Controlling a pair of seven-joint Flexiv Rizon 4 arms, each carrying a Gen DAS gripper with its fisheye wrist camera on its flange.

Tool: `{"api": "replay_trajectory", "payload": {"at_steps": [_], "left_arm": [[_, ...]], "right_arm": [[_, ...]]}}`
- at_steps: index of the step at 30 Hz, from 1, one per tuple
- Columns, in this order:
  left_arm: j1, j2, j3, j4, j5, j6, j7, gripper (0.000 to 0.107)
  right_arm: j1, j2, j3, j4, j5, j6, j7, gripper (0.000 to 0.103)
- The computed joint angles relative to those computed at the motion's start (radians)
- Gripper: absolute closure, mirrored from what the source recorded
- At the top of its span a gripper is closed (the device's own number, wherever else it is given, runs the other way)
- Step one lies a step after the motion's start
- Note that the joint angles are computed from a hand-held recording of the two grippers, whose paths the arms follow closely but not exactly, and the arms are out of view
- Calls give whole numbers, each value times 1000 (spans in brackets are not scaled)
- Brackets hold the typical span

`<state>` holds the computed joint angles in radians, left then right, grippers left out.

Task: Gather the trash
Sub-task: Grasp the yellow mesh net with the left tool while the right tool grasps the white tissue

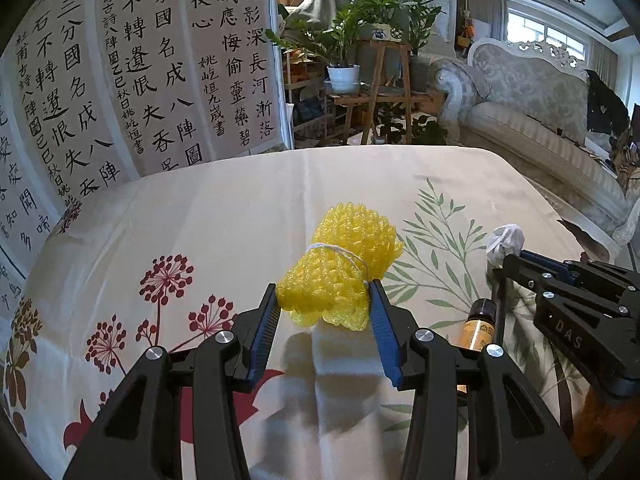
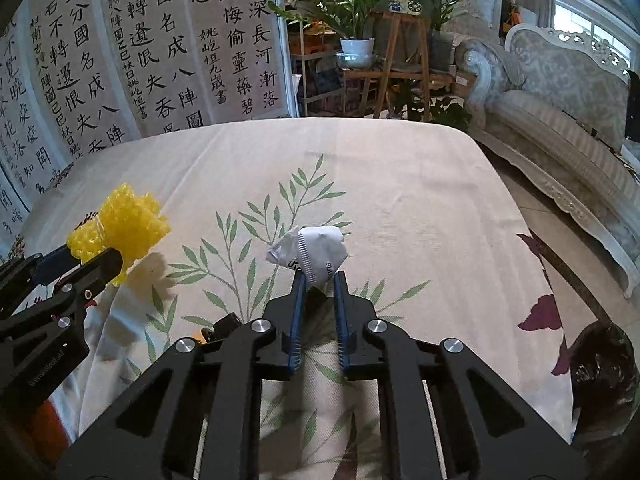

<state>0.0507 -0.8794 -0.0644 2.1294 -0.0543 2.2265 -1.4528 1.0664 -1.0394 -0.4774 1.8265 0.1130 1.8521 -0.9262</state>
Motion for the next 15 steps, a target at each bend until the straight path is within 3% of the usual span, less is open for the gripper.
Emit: {"api": "replay_trajectory", "payload": {"at_steps": [1,7,11,12,13,15], "left_arm": [[1,1,-1,3,1,3,-3,62],[-17,13,6,36,4,49,-13,62],[-25,20,9,56,3,67,-19,62],[-28,22,11,61,0,74,-21,62],[-31,22,13,65,-3,78,-23,62],[-32,24,16,72,-7,85,-25,62]], "right_arm": [[2,2,-2,3,2,3,0,101],[32,20,-15,60,47,42,-12,101],[7,47,25,83,52,64,-39,97],[3,50,33,84,58,71,-44,88],[4,52,36,84,69,80,-46,71],[23,49,21,83,95,87,-52,62]]}}
